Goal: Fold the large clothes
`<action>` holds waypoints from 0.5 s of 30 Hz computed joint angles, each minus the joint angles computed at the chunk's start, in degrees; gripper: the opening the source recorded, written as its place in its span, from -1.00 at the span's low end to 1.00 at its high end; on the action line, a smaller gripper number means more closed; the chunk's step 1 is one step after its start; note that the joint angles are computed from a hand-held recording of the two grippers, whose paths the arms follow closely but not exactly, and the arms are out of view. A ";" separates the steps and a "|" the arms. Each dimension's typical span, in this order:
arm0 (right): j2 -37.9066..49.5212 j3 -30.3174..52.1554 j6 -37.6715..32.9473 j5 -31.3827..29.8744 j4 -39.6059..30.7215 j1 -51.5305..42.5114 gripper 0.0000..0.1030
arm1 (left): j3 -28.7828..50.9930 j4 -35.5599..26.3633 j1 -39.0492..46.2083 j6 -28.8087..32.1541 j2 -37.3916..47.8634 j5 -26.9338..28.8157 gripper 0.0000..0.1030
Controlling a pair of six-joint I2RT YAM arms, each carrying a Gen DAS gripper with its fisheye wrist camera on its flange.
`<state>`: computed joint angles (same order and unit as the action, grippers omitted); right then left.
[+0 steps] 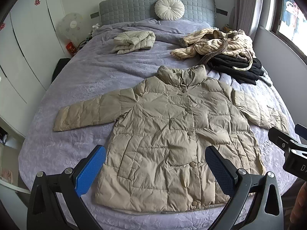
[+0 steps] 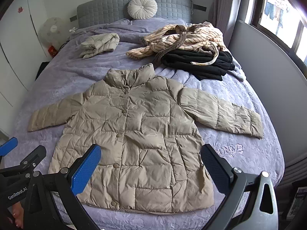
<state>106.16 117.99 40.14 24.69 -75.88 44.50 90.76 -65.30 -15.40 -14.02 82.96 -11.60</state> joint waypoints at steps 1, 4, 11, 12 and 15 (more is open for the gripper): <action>0.24 0.41 -0.01 -0.01 -0.24 0.02 1.00 | -0.12 0.05 0.10 0.00 -0.10 0.02 1.00; 1.29 2.47 -0.19 -0.35 -1.39 -0.07 1.00 | -0.55 0.09 0.65 0.10 -0.46 0.19 1.00; 2.07 4.05 -0.02 -0.20 -2.56 0.28 1.00 | -0.54 -0.51 1.54 0.15 -0.71 0.50 1.00; 1.70 3.66 0.01 -0.21 -2.60 0.24 1.00 | -0.57 -0.58 1.56 0.13 -0.77 0.47 1.00; 1.70 3.57 0.13 -0.10 -2.50 0.41 1.00 | -0.58 -0.52 1.63 0.27 -0.77 0.54 1.00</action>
